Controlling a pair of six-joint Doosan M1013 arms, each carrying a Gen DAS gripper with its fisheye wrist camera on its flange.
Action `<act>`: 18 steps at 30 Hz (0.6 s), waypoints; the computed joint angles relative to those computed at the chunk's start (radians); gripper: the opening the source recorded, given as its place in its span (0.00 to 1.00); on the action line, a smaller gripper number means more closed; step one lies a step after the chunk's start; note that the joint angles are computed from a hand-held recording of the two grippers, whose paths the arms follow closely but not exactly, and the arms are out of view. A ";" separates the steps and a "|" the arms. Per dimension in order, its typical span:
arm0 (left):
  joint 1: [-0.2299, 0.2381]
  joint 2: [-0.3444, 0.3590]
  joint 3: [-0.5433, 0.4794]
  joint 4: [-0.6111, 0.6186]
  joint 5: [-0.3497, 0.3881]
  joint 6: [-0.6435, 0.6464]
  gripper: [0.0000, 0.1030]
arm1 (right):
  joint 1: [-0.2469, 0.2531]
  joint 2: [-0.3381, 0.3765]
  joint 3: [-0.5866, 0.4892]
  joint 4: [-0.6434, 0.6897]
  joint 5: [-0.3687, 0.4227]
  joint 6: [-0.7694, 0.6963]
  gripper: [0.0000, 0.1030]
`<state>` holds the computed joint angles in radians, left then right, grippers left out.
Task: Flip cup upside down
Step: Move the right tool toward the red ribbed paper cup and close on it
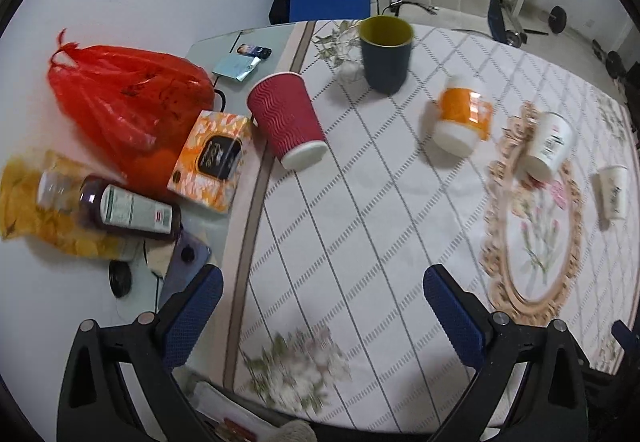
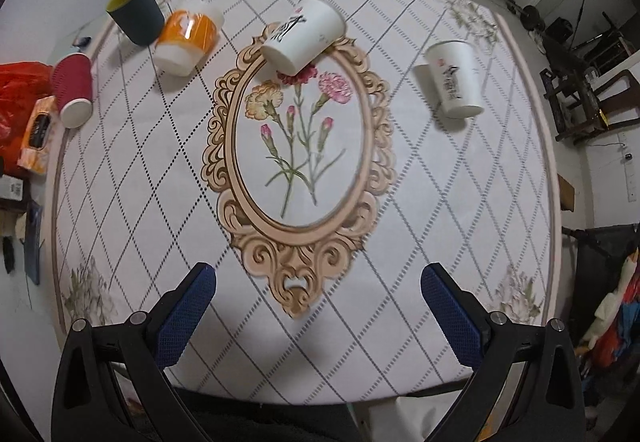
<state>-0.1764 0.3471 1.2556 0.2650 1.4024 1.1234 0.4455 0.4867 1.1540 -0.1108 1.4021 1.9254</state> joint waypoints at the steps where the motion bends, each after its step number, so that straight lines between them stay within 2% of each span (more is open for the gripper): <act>1: 0.013 0.019 -0.014 -0.003 0.001 0.012 1.00 | 0.002 0.013 -0.014 0.000 0.013 -0.004 1.00; 11: 0.097 0.181 -0.171 -0.069 0.052 0.069 0.96 | 0.024 0.182 -0.211 0.013 0.109 -0.028 1.00; 18: 0.169 0.283 -0.298 -0.192 0.123 0.031 0.95 | 0.037 0.277 -0.360 0.016 0.159 -0.040 1.00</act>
